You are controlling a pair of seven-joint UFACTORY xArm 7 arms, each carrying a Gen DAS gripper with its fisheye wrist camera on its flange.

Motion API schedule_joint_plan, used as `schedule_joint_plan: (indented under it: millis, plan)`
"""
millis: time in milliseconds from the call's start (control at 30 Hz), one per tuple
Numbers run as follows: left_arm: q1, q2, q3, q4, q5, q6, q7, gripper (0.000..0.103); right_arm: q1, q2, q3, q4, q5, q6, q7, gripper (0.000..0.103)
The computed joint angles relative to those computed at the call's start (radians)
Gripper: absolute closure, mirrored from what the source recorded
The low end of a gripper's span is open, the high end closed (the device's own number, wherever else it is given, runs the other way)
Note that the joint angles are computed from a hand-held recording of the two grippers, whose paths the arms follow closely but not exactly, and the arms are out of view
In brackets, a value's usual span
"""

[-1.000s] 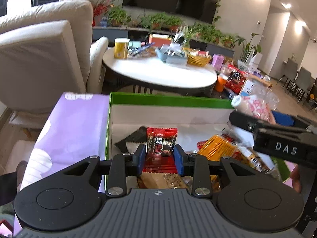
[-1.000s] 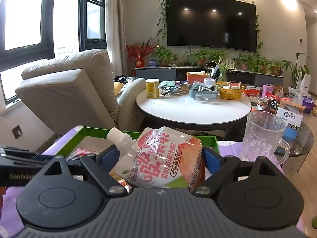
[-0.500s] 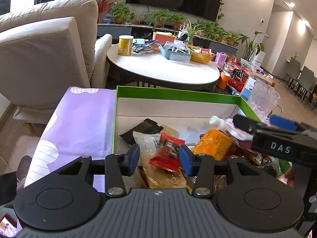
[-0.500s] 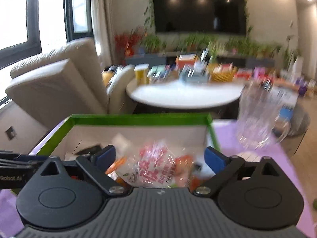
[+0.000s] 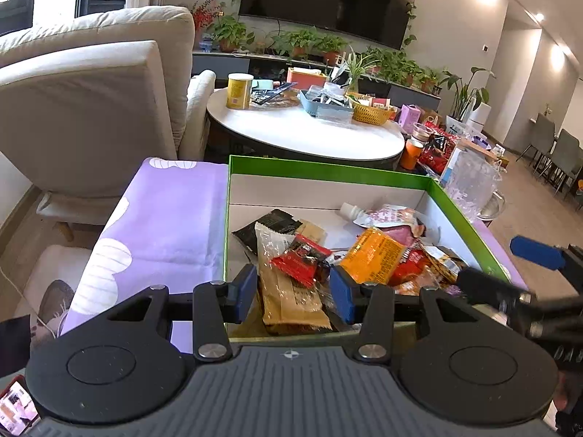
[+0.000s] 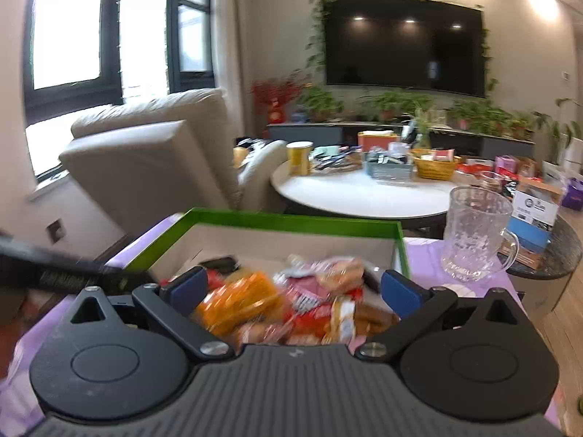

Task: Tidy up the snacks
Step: 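Grasp the round brown chocolate ball with the left tool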

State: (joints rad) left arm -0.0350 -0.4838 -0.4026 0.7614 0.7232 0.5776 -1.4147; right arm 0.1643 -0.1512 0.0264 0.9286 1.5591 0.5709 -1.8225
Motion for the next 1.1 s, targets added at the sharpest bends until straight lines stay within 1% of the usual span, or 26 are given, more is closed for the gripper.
schedule_joint_plan:
  millis: [67, 167, 333, 433, 567, 700, 767, 833, 900, 967, 1000, 1033, 1067, 1100]
  plan:
    - [-0.011, -0.012, -0.007, -0.003, -0.005, 0.008, 0.002, 0.061, -0.006, -0.022, -0.007, -0.023, -0.026, 0.016, -0.021, 0.028]
    - [-0.029, -0.028, -0.016, -0.013, -0.013, -0.002, 0.009, 0.061, -0.009, -0.042, -0.016, -0.043, 0.011, -0.017, -0.082, 0.028]
    - [-0.072, -0.016, -0.028, -0.014, -0.049, -0.058, 0.061, 0.061, -0.042, -0.047, -0.039, -0.039, 0.062, -0.057, -0.083, 0.028]
    - [-0.101, 0.022, -0.038, -0.007, -0.072, -0.119, 0.093, 0.061, -0.067, -0.059, -0.051, -0.046, 0.083, -0.081, -0.104, 0.028]
    - [-0.15, 0.109, -0.043, 0.005, -0.102, -0.245, 0.154, 0.061, -0.101, -0.079, -0.067, -0.064, 0.112, -0.097, -0.14, 0.028]
    - [-0.206, 0.205, -0.036, 0.024, -0.141, -0.349, 0.223, 0.061, -0.132, -0.077, -0.078, -0.068, 0.117, -0.109, -0.136, 0.028]
    - [-0.224, 0.244, -0.035, 0.037, -0.146, -0.384, 0.245, 0.061, -0.144, -0.076, -0.081, -0.071, 0.114, -0.111, -0.134, 0.028]
    - [-0.255, 0.283, -0.011, 0.043, -0.173, -0.427, 0.29, 0.06, -0.152, -0.075, -0.084, -0.077, 0.113, -0.112, -0.132, 0.028]
    - [-0.292, 0.313, 0.016, 0.051, -0.225, -0.439, 0.34, 0.06, -0.159, -0.073, -0.085, -0.082, 0.111, -0.112, -0.127, 0.028]
    - [-0.311, 0.338, 0.031, 0.059, -0.256, -0.44, 0.362, 0.059, -0.166, -0.073, -0.09, -0.086, 0.1, -0.104, -0.116, 0.028]
    - [-0.314, 0.351, 0.033, 0.067, -0.256, -0.434, 0.36, 0.059, -0.167, -0.074, -0.09, -0.089, 0.099, -0.101, -0.115, 0.028]
    - [-0.308, 0.364, 0.024, 0.076, -0.227, -0.427, 0.331, 0.059, -0.17, -0.077, -0.092, -0.093, 0.094, -0.094, -0.113, 0.028]
    - [-0.287, 0.374, 0.013, 0.086, -0.159, -0.436, 0.278, 0.057, -0.17, -0.078, -0.091, -0.096, 0.092, -0.093, -0.114, 0.028]
    - [-0.292, 0.382, 0.017, 0.099, -0.133, -0.423, 0.26, 0.057, -0.17, -0.081, -0.091, -0.099, 0.088, -0.093, -0.111, 0.028]
